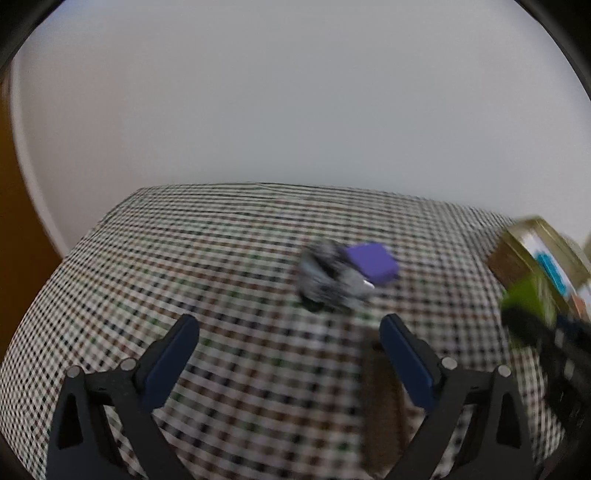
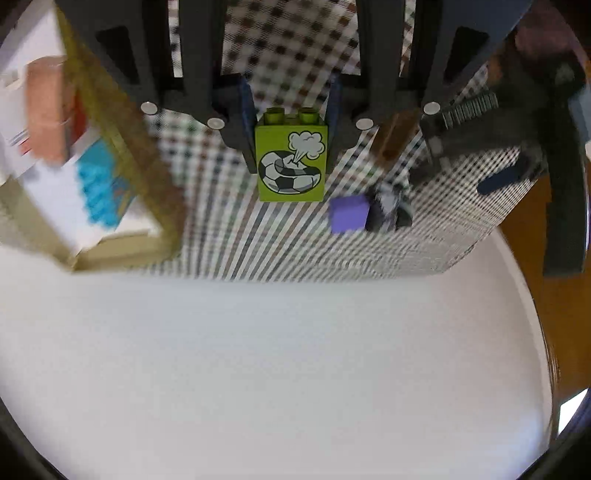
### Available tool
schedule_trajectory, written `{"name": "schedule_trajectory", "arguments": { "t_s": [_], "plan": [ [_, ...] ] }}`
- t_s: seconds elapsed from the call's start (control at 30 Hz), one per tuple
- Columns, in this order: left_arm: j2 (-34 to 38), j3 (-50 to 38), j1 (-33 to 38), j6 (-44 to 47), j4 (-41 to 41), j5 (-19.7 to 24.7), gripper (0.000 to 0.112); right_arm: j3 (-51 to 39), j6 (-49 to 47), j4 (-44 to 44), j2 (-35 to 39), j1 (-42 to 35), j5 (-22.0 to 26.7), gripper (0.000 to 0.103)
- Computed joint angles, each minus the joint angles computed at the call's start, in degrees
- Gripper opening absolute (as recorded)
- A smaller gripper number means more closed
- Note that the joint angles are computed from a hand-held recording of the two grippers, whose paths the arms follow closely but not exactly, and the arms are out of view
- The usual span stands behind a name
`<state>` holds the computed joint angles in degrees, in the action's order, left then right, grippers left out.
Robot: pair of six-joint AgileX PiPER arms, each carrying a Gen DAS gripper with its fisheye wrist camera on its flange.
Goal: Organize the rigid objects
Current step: 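Grasp the brown comb with the left gripper while the right lifts the green brick, then carry the brown comb and green brick over the gold tray with both grippers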
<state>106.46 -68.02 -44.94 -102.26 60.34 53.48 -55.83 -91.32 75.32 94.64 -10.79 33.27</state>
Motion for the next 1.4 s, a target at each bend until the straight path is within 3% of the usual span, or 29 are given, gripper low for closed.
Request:
{"name": "schedule_trajectory", "arguments": {
  "t_s": [0.17,0.3,0.4,0.57,0.77,0.9,1.0,1.13,1.4],
  "plan": [
    [0.22,-0.01,0.39,2.25,-0.8,-3.9,0.098,4.6,-15.4,12.72,-3.79,-0.81,-2.51,0.034],
    [0.4,-0.72,3.24,8.06,-8.19,-8.88,0.077,5.51,-21.99,17.71,-4.25,-0.43,-3.58,0.034],
    [1.23,-2.32,2.9,10.67,-12.16,-9.75,0.066,4.84,-16.9,12.09,-4.95,-3.35,-0.64,0.034],
    [2.12,-3.88,2.87,13.28,-13.11,-9.56,0.059,5.16,-14.73,10.91,-5.47,-3.44,-0.43,0.034],
    [2.37,-5.66,1.76,16.52,-13.61,-9.29,0.024,5.03,-12.23,8.76,-6.1,-3.22,0.09,0.034],
    [1.84,-4.68,1.08,14.33,-12.8,-10.23,0.023,4.34,-10.52,7.7,-5.75,-4.25,1.89,0.034],
    [-0.58,-0.8,1.42,8.55,-9.19,-13.19,0.023,3.44,-11.68,8.27,-4.44,-5.68,3.9,0.034],
    [-3.12,2.99,0.23,-1.23,-1.95,-13.97,0.023,3.02,-11.52,8.35,-4.45,-7.39,6.31,0.034],
    [-2.6,1.93,-5.38,-12.19,7.86,-5.29,0.023,1.13,-10.8,8.65,-4.07,-13.05,14.77,0.034]
  ]
}}
